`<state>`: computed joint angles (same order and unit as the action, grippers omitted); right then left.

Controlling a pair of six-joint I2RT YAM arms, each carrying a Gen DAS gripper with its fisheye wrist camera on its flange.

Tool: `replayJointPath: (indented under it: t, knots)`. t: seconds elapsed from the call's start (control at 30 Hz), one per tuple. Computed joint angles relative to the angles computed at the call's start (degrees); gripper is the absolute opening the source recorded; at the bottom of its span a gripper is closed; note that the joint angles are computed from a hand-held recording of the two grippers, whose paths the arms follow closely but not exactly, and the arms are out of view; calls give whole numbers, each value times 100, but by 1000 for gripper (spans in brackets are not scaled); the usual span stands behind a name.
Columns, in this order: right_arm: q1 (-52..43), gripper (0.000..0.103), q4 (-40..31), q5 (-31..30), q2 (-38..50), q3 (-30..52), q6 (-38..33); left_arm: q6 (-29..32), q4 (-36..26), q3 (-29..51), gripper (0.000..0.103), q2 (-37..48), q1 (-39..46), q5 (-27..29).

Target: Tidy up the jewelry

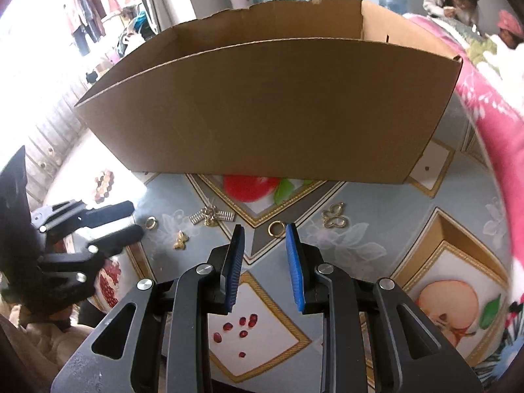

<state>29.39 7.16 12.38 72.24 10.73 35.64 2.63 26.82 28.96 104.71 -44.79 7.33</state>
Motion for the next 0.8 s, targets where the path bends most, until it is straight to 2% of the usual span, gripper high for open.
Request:
replayJointPath:
  t: [0.17,0.23,0.33,0.43,0.7,0.8]
  knots:
    - [51,24,153,51,-108,-114,59,59,-134,212,27,171,-379,-558]
    - [-260,24,-93,-139,-633,-297,-227,57,-195,261,21,181,-461,-755]
    - [-415,24,-132,-277,-905,-450,-336,-13,-411,418,15,216,-493,-875]
    - [-440,24,-341,-328,-1339,-635,-338,-57,-575,532,14,247,-561,-1002]
    - [-535,24,-281,-426,-1309,-643,-580,-211,-800,737,13,316,-680,-1116]
    - [-539,24,-148,-406,-1000,-531,-645,-225,-793,755,10,329,-688,-1098]
